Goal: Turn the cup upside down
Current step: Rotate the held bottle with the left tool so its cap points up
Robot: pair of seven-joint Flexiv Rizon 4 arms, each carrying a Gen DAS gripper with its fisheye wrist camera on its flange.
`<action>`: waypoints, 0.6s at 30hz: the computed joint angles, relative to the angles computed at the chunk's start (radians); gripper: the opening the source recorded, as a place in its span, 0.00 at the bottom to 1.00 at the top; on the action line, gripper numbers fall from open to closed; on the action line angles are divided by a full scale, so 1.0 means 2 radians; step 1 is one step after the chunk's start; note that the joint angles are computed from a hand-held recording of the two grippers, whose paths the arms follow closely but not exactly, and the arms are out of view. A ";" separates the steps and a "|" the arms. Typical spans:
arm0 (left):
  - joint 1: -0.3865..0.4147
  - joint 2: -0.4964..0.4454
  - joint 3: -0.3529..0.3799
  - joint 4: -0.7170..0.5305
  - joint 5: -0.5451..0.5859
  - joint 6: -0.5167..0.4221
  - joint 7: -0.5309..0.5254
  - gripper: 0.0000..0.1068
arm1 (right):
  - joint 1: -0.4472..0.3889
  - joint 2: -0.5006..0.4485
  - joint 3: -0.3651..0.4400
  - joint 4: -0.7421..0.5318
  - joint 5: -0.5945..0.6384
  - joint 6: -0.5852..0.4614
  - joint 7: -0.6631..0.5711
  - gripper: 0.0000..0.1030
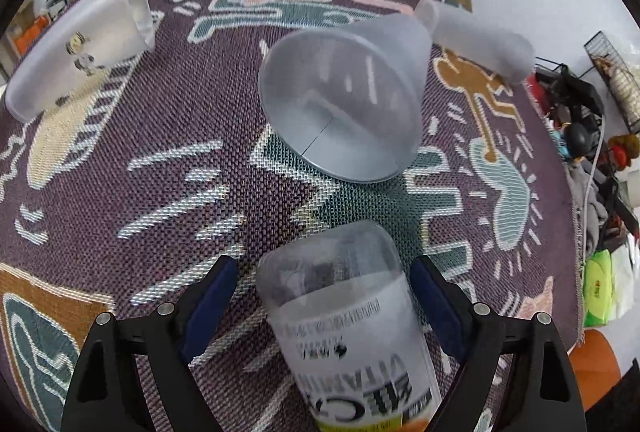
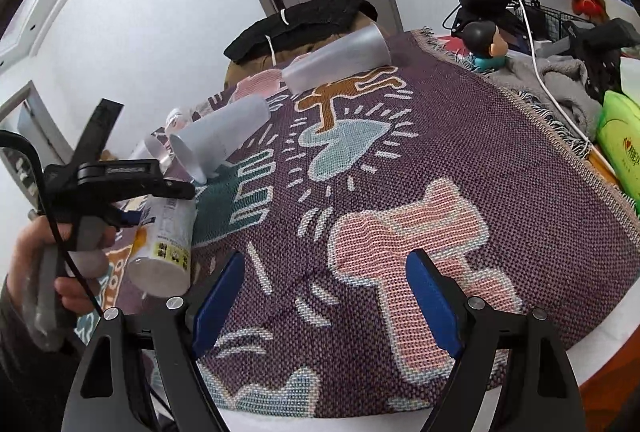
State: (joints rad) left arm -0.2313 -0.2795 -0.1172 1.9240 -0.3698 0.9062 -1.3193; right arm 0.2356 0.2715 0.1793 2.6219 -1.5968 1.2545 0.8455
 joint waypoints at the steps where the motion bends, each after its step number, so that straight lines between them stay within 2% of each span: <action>1: -0.003 -0.005 0.003 -0.008 0.010 -0.008 -0.011 0.80 | 0.000 0.001 0.000 0.001 -0.002 0.000 0.000 0.81; 5: -0.008 -0.014 0.003 -0.028 0.028 -0.026 -0.033 0.79 | -0.002 0.008 -0.004 0.004 -0.014 0.001 0.009 0.81; 8: -0.015 -0.016 0.010 -0.039 0.056 -0.037 -0.051 0.73 | -0.003 0.015 -0.010 0.009 -0.023 0.006 0.020 0.81; 9: -0.018 -0.016 0.013 -0.044 0.069 -0.041 -0.062 0.66 | -0.004 0.017 -0.012 0.011 -0.027 0.009 0.024 0.81; 13: -0.011 -0.013 0.000 -0.042 0.042 -0.057 -0.048 0.65 | -0.003 0.015 -0.024 0.012 -0.048 0.021 0.040 0.81; 18: -0.016 0.015 -0.006 -0.013 0.023 -0.009 -0.019 0.64 | 0.001 0.017 -0.018 0.011 -0.038 0.015 0.026 0.81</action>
